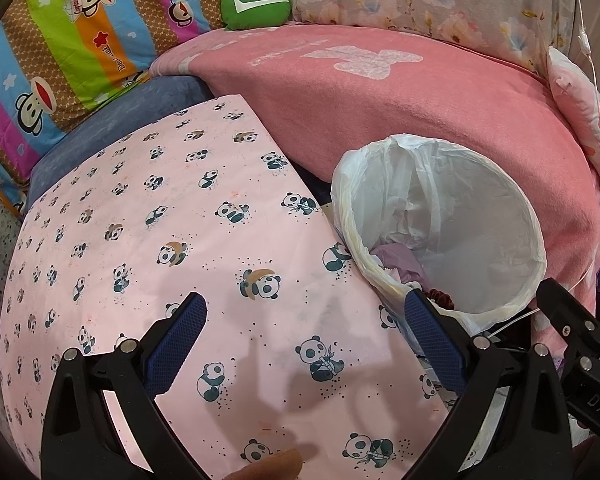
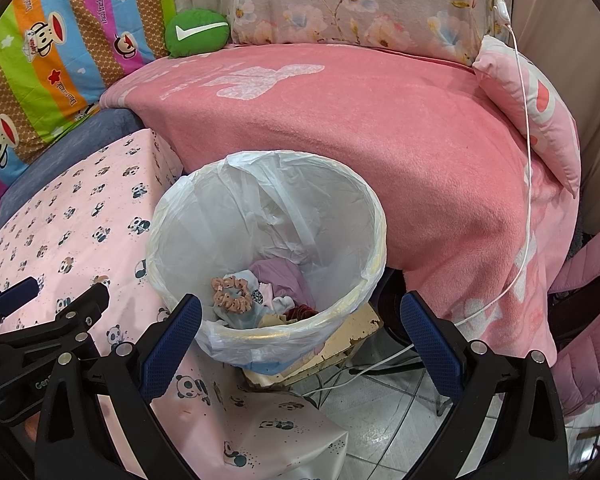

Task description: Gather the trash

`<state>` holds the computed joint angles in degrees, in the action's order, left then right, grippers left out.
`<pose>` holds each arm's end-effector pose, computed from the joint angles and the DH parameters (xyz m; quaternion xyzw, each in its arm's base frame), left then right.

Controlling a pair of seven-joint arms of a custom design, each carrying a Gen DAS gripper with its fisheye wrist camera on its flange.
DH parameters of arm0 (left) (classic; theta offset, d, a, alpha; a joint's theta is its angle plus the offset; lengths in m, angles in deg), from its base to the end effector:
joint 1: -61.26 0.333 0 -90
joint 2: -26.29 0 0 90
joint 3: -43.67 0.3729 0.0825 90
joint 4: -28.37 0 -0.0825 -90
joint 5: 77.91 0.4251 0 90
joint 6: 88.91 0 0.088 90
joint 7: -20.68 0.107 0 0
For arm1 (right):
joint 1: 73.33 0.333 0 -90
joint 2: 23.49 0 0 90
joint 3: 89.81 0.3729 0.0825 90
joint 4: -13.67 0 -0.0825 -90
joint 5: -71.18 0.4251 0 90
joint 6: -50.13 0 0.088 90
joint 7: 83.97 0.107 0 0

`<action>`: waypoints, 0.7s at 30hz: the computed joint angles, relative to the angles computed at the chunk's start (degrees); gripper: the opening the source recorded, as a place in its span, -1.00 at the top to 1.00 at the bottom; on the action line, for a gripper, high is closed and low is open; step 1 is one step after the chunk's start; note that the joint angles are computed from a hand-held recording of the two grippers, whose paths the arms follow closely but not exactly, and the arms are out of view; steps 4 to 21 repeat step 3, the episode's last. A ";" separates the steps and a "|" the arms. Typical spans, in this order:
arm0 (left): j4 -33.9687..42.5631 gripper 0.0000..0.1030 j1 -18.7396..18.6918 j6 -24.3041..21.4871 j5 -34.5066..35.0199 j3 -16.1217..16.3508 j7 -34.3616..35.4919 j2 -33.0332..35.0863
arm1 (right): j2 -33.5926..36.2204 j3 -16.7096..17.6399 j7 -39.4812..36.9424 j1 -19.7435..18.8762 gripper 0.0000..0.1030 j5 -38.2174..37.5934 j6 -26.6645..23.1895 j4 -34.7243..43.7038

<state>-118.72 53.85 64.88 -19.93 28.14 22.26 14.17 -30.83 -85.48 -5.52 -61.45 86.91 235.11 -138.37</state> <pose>0.4216 -0.2079 0.3843 -0.7527 0.5692 -0.1821 0.2764 0.4687 0.1091 0.3874 -0.7288 0.5927 -0.2086 0.2723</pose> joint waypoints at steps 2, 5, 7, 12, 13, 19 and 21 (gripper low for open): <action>-0.20 -0.84 0.09 0.32 0.20 0.09 0.02 -0.15 | 0.01 0.39 0.18 -0.48 -0.90 -0.23 0.08 -0.06; -0.29 -0.84 0.14 0.56 0.36 0.10 -0.06 -0.18 | 0.02 0.40 0.21 -0.47 -0.90 -0.28 -0.01 0.04; -0.29 -0.84 0.14 0.56 0.36 0.10 -0.06 -0.18 | 0.02 0.40 0.21 -0.47 -0.90 -0.28 -0.01 0.04; -0.29 -0.84 0.14 0.56 0.36 0.10 -0.06 -0.18 | 0.02 0.40 0.21 -0.47 -0.90 -0.28 -0.01 0.04; -0.29 -0.84 0.14 0.56 0.36 0.10 -0.06 -0.18 | 0.02 0.40 0.21 -0.47 -0.90 -0.28 -0.01 0.04; -0.29 -0.84 0.14 0.56 0.36 0.10 -0.06 -0.18 | 0.02 0.40 0.21 -0.47 -0.90 -0.28 -0.01 0.04; -0.29 -0.84 0.14 0.56 0.36 0.10 -0.06 -0.18 | 0.02 0.40 0.21 -0.47 -0.90 -0.28 -0.01 0.04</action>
